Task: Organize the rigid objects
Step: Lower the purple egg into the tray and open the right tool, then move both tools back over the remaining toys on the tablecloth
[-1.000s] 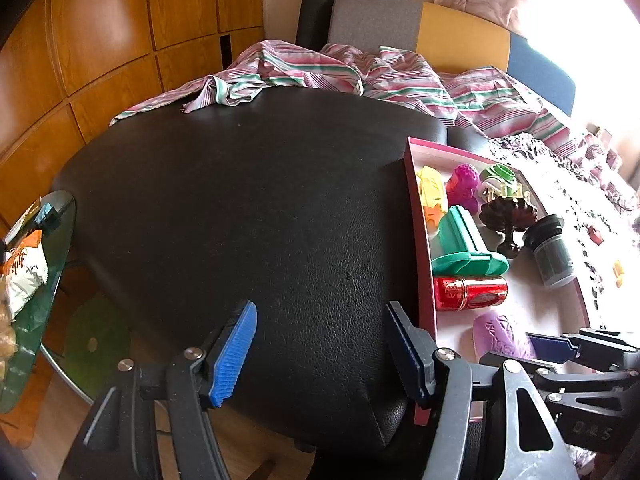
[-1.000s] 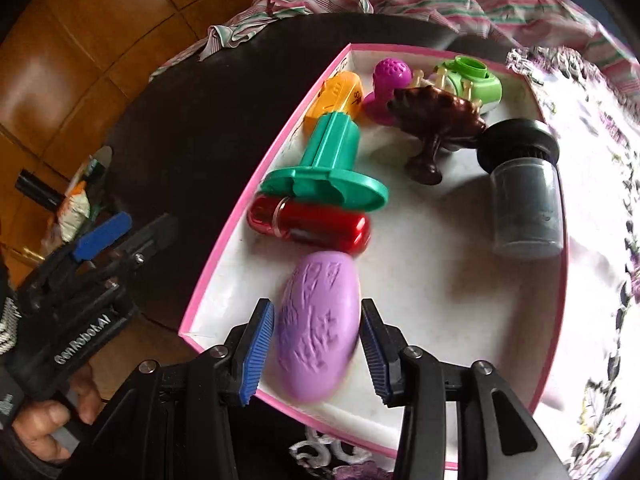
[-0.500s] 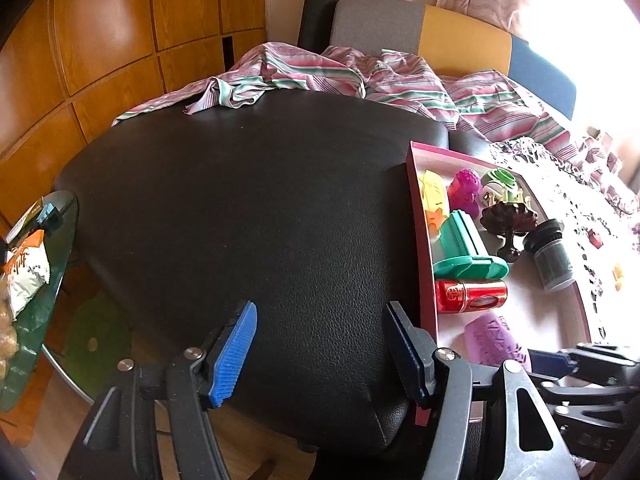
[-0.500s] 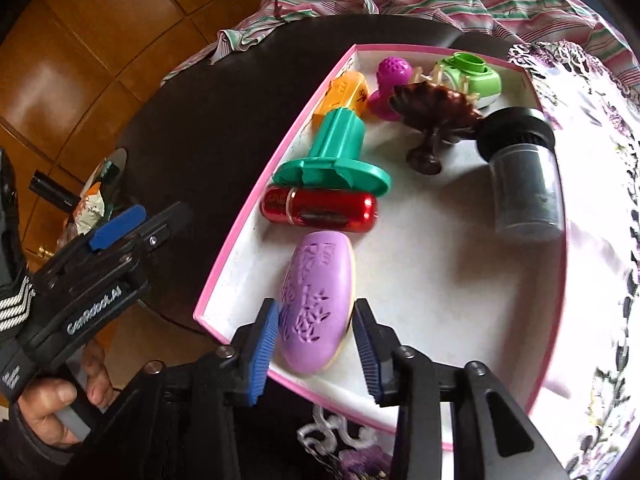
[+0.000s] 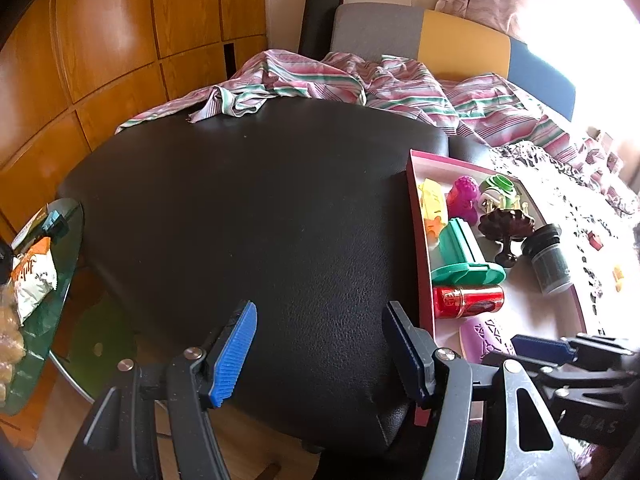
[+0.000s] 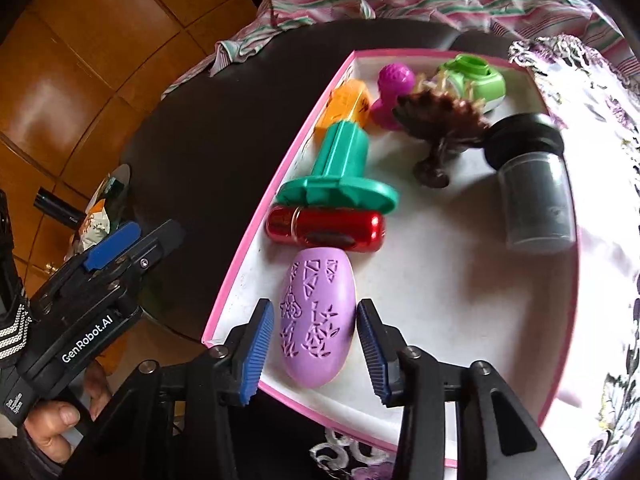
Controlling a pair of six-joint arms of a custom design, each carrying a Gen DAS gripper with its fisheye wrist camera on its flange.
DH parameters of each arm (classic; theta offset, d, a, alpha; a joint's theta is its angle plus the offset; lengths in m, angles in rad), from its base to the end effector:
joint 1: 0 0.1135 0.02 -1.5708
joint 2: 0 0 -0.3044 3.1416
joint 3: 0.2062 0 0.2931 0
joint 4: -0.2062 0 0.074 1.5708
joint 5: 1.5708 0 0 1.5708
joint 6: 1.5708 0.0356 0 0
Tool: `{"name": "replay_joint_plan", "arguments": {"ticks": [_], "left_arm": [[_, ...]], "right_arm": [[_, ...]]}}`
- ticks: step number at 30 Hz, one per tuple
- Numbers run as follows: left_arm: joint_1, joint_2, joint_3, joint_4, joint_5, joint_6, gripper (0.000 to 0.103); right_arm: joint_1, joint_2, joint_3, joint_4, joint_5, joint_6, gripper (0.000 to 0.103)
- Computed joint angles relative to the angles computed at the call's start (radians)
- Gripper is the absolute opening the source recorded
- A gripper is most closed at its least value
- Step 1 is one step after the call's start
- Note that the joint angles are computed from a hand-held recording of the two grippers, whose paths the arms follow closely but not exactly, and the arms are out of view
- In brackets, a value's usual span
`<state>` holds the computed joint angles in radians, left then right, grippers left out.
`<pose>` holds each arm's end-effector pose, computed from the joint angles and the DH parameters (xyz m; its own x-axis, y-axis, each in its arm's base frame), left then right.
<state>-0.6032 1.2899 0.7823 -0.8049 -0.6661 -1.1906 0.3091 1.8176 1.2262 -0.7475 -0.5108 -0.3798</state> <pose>0.2114 -0.1189 0.2204 -0.5889 -0.4809 -0.6496 -0.6221 0.7828 -0.0155 0.3664 0.1353 0.1963 -0.7230 -0.5704 -0.3898 -0.6896 0.6303 0.3567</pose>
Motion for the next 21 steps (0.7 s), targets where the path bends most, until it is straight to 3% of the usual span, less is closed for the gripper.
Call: {"name": "replay_joint_plan", "arguments": {"ticks": [21], "left_arm": [[-0.073, 0.057, 0.093, -0.034, -0.044, 0.034, 0.066]], "right_arm": [[-0.059, -0.087, -0.027, 0.127, 0.082, 0.011, 0.043]]}}
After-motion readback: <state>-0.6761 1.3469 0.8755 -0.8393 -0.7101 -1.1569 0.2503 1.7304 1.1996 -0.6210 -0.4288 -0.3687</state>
